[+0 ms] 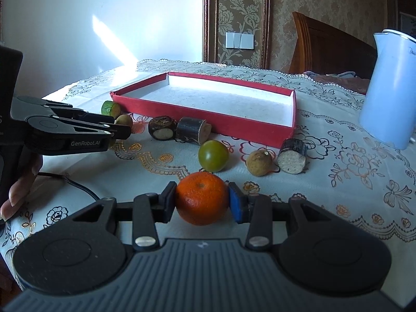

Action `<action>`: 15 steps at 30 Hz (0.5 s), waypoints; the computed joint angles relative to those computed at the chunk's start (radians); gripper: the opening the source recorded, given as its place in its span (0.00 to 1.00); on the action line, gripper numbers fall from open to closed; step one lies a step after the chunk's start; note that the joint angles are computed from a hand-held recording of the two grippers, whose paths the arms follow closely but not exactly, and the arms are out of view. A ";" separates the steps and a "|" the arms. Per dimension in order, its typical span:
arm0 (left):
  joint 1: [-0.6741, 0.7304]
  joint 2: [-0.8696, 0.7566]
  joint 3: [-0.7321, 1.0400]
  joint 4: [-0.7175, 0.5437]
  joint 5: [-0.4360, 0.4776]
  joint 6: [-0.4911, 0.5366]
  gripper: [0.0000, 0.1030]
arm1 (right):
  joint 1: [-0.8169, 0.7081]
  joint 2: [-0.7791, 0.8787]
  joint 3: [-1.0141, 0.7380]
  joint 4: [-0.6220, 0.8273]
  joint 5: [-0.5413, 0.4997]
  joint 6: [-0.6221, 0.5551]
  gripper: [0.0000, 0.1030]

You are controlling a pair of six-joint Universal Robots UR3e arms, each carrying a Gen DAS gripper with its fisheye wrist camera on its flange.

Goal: Organize fruits
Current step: 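Lift and carry the orange and green tomato with both tools into the tray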

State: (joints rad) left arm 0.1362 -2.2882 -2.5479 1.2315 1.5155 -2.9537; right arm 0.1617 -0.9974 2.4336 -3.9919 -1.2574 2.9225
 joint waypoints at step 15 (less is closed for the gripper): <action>-0.072 0.203 0.140 -0.327 0.089 0.007 0.30 | 0.053 0.008 -0.354 0.225 -0.105 0.066 0.38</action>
